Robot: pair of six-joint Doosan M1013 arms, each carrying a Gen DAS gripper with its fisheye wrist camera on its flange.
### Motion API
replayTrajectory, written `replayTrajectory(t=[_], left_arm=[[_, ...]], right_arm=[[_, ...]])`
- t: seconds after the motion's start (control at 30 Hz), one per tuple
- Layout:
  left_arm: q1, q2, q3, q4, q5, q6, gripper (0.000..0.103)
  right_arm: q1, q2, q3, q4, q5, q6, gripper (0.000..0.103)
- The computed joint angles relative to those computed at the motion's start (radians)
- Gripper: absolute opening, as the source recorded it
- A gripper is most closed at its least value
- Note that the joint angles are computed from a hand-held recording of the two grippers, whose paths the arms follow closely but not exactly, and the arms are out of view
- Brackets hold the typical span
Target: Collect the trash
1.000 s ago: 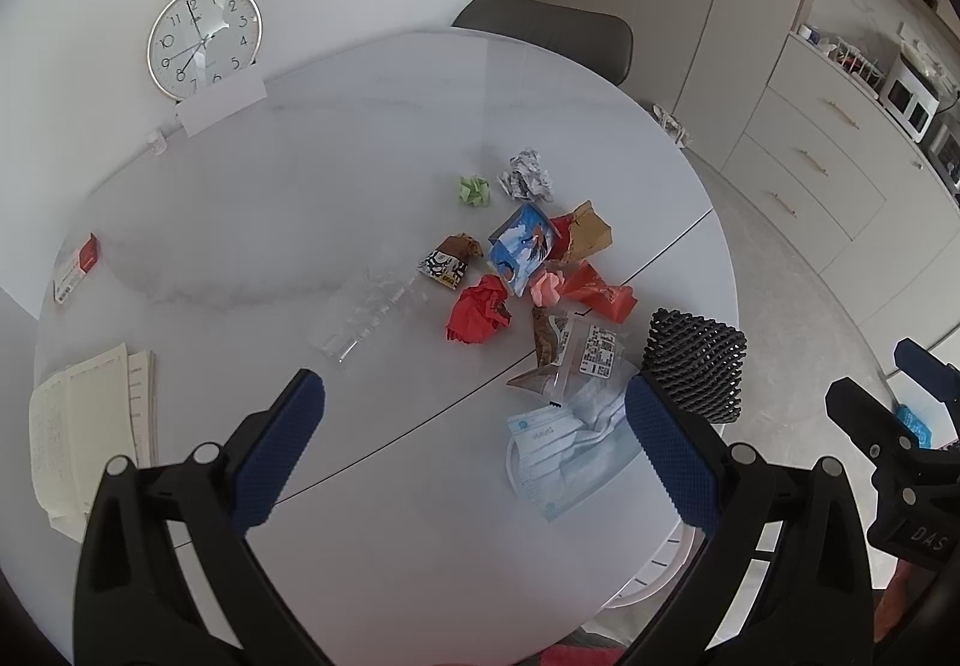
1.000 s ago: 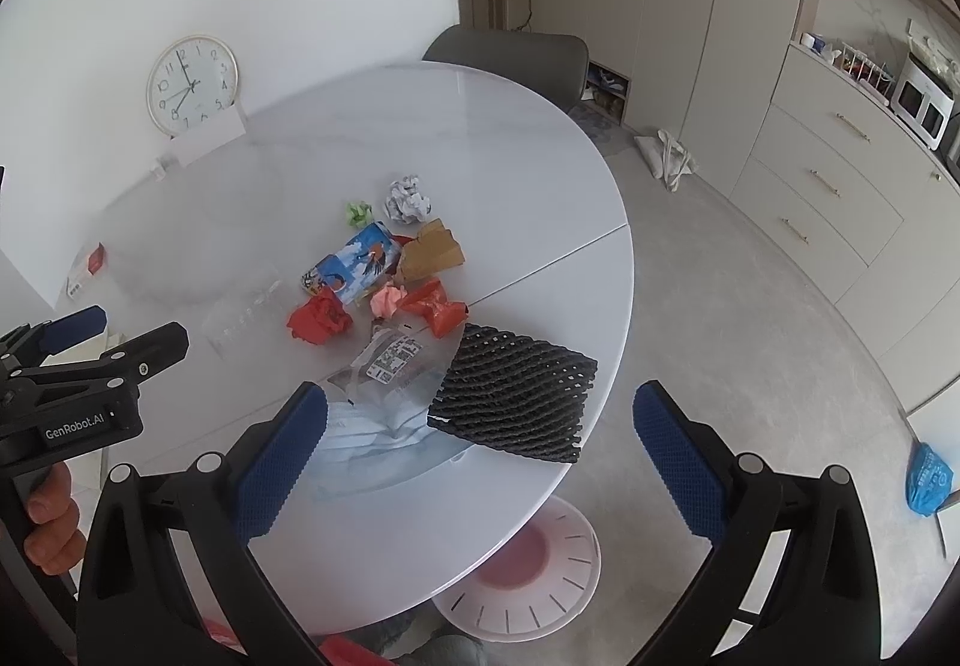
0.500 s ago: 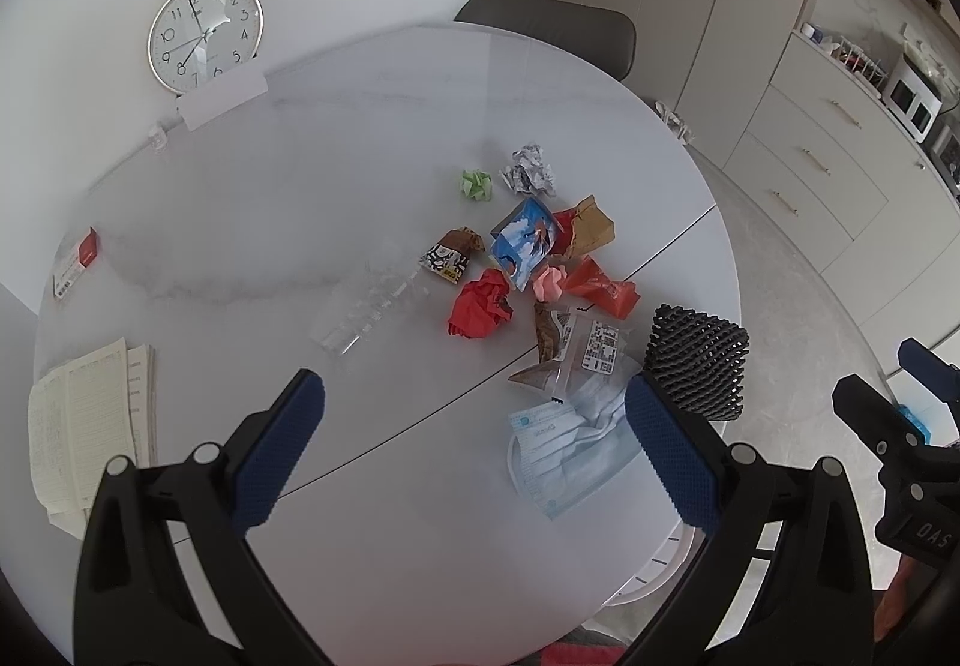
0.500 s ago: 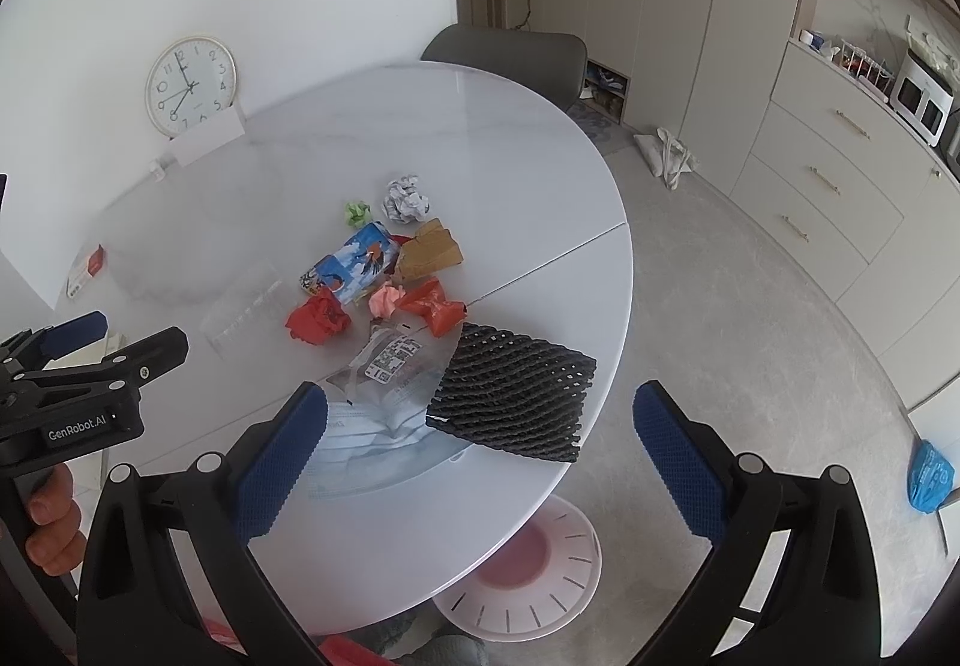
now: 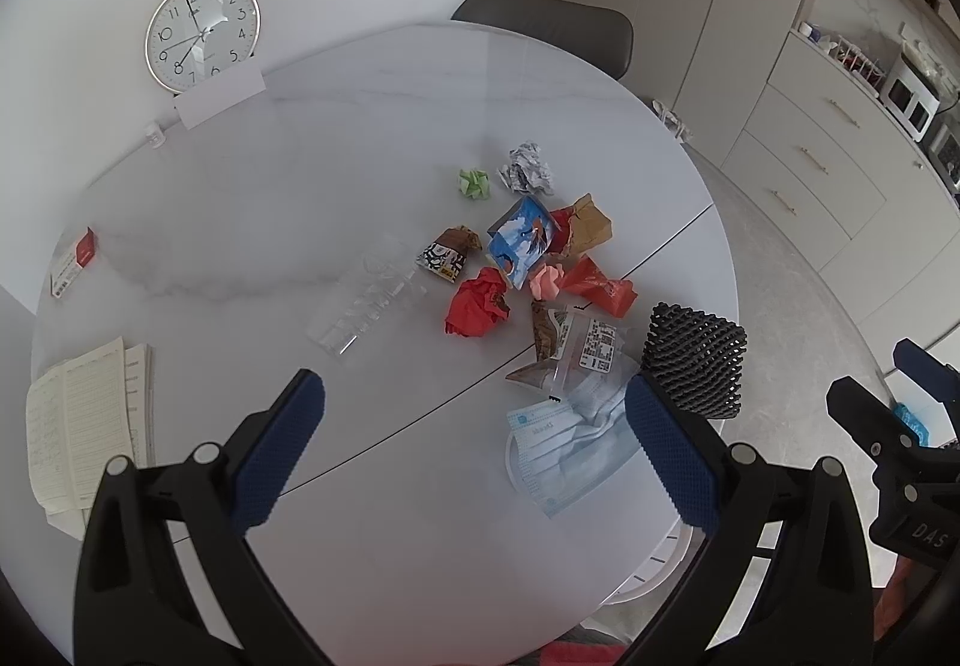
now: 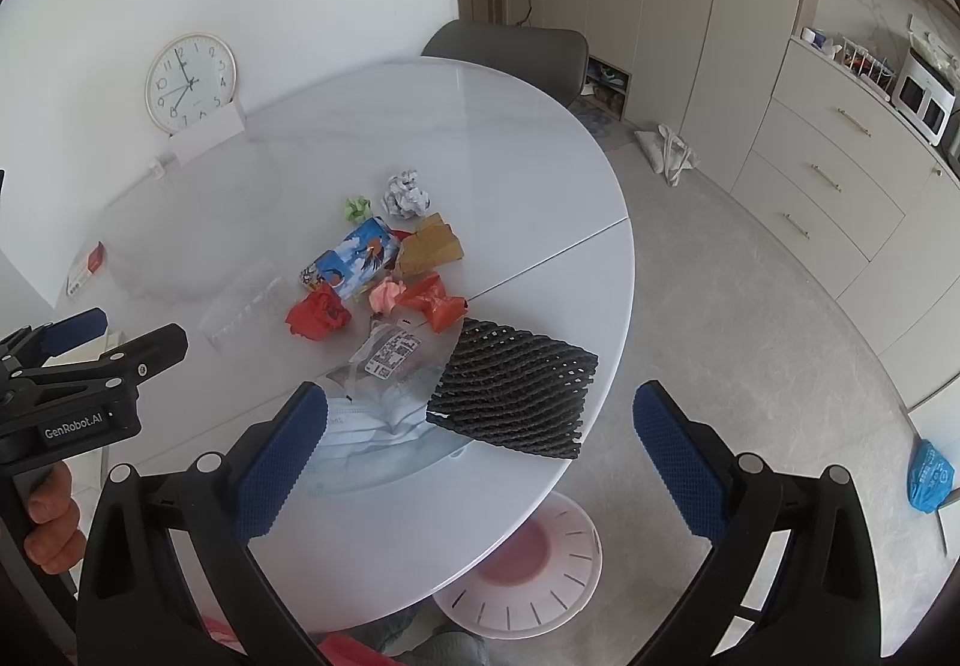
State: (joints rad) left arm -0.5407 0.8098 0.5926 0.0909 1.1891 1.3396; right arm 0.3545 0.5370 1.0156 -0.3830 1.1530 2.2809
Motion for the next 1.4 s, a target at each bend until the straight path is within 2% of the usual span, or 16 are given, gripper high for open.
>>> replayTrajectory(t=[1.07,1.23,1.4], left_arm=[[0.007,0.023,-0.036,0.004,0.03,-0.006,0.096],[0.02,0.043,-0.056,-0.006,0.038,0.047,0.096],[0.047,0.1,-0.124,-0.011,0.063,0.144,0.096]], right_arm=[[-0.006,0.019,-0.026,0.027,0.019,-0.029,0.101],[-0.01,0.022,-0.022,0.045,0.019,-0.025,0.101],[-0.014,0.026,-0.01,0.076,0.028,-0.006,0.101]])
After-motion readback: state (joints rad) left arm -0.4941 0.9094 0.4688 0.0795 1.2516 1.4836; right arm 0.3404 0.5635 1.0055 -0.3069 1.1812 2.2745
